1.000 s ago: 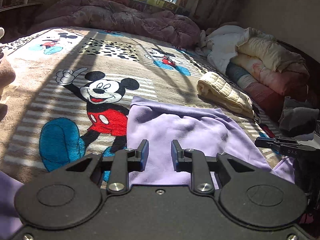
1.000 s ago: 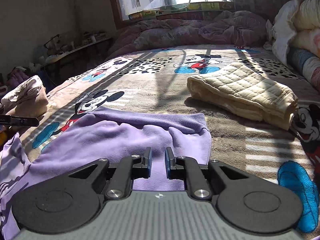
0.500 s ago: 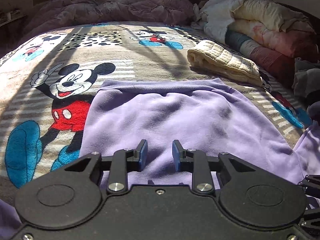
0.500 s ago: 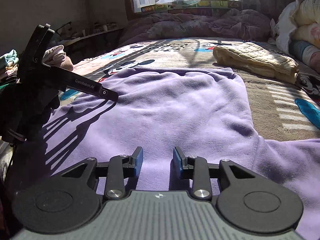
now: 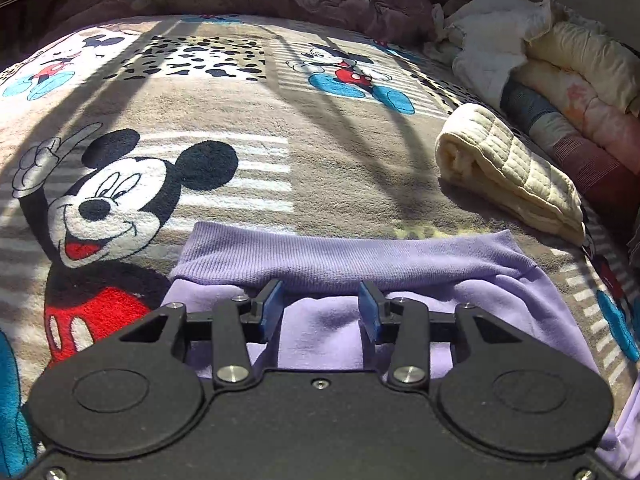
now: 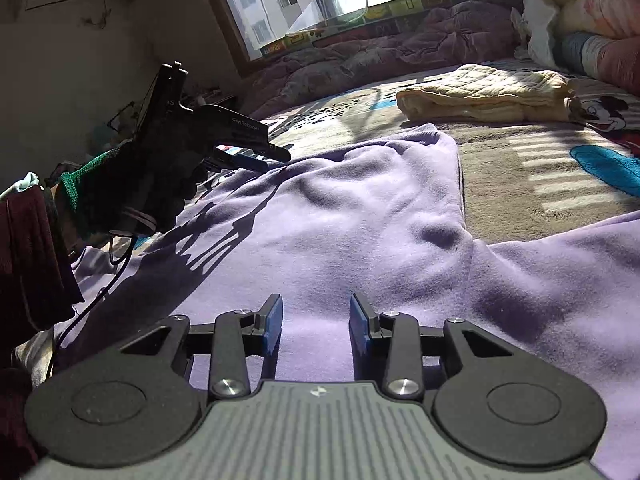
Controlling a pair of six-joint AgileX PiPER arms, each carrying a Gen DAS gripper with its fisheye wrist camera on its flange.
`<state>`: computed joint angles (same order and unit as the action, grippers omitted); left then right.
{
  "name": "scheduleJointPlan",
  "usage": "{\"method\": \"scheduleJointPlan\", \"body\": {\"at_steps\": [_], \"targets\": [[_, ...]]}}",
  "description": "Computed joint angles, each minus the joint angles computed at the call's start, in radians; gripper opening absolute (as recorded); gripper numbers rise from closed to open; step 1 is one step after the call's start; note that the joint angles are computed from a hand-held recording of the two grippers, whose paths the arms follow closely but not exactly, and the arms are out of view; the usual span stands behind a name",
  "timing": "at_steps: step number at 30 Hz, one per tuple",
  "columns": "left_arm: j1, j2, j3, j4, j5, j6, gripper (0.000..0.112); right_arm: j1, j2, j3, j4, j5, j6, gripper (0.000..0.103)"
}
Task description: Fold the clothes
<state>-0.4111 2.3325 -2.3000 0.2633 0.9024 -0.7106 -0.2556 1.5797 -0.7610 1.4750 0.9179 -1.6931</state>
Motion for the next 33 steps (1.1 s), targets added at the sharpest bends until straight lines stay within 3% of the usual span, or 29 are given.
{"method": "scheduleJointPlan", "body": {"at_steps": [2, 3, 4, 5, 6, 9, 13, 17, 23, 25, 29, 31, 33], "targets": [[0.038, -0.008, 0.014, -0.017, -0.031, -0.029, 0.030, -0.011, 0.006, -0.003, -0.005, 0.025, 0.000, 0.040], [0.048, -0.036, 0.056, -0.005, -0.068, -0.075, 0.033, -0.012, 0.004, -0.002, -0.009, 0.031, -0.003, 0.042], [0.050, -0.060, 0.094, 0.016, -0.103, -0.105, 0.036, -0.014, 0.002, 0.000, -0.012, 0.036, -0.008, 0.042], [0.049, -0.071, 0.108, 0.035, -0.118, -0.121, 0.052, -0.014, -0.001, 0.003, -0.010, 0.036, -0.014, 0.043], [0.046, -0.056, 0.083, 0.045, -0.093, -0.117, 0.061, -0.017, -0.001, 0.003, -0.012, 0.045, -0.022, 0.045], [-0.008, -0.049, 0.062, 0.161, -0.021, -0.128, 0.053, -0.032, -0.009, 0.010, -0.008, 0.074, -0.048, 0.047], [-0.128, -0.251, 0.377, 0.345, -0.163, -0.296, 0.054, -0.076, -0.056, 0.029, -0.023, 0.150, -0.101, 0.047], [-0.293, -0.441, 0.665, 0.499, -0.185, -0.497, 0.054, -0.148, -0.154, 0.049, -0.100, 0.221, -0.137, 0.047], [-0.604, -0.621, 0.965, 0.717, -0.023, -0.851, 0.054, -0.345, -0.273, 0.134, -0.129, 0.226, -0.070, 0.047], [-0.693, -0.621, 0.994, 0.748, 0.039, -0.907, 0.054, -0.421, -0.296, 0.164, -0.124, 0.223, -0.075, 0.046], [-0.848, -0.566, 1.005, 0.788, 0.162, -1.005, 0.054, -0.441, -0.395, 0.244, -0.119, 0.250, -0.231, 0.041], [-0.869, -0.525, 1.023, 0.765, 0.152, -1.072, 0.058, -0.370, -0.478, 0.298, -0.147, 0.166, -0.242, 0.039], [-0.908, -0.479, 1.016, 0.769, 0.187, -1.061, 0.059, -0.239, -0.508, 0.331, -0.241, -0.013, -0.175, 0.041]]}}
